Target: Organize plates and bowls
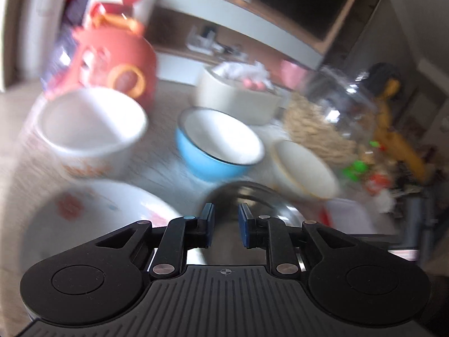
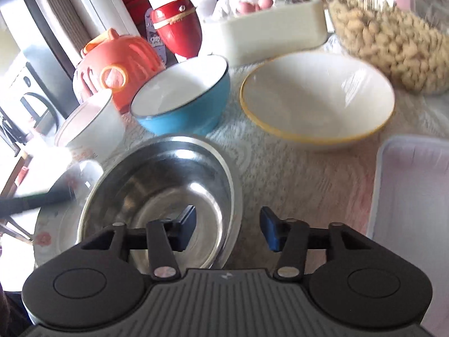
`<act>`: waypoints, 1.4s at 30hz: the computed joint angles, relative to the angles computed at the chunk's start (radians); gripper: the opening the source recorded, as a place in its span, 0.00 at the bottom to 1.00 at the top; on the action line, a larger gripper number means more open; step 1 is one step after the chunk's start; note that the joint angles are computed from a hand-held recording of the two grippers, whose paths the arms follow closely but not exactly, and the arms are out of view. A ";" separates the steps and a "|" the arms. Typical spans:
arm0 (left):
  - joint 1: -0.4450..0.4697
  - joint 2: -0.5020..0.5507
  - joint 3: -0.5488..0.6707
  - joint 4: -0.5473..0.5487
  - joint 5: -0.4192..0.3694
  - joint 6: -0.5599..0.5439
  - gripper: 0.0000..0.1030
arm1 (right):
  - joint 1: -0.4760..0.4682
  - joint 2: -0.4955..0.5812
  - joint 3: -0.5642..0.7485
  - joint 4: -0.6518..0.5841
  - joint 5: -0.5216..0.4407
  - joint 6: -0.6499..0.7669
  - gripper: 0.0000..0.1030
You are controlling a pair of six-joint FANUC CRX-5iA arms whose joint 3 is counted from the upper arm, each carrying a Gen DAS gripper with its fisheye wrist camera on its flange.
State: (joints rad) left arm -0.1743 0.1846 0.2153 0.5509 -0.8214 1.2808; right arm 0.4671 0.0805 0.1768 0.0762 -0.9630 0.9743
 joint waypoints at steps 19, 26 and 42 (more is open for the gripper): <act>-0.002 0.038 -0.017 0.134 -0.212 -0.055 0.34 | 0.030 -0.080 -0.101 0.116 0.039 -0.023 0.41; 0.018 -0.064 0.008 -0.156 -0.098 0.143 0.33 | 0.106 -0.142 -0.223 0.430 0.084 -0.092 0.41; 0.049 -0.034 0.152 -0.575 -0.274 0.538 0.33 | 0.116 0.274 0.425 -0.074 -0.176 0.273 0.41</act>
State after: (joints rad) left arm -0.1250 0.1505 0.3671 -0.0236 -1.0950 1.8191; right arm 0.5828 0.3547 0.6014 0.0018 -1.1386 1.2471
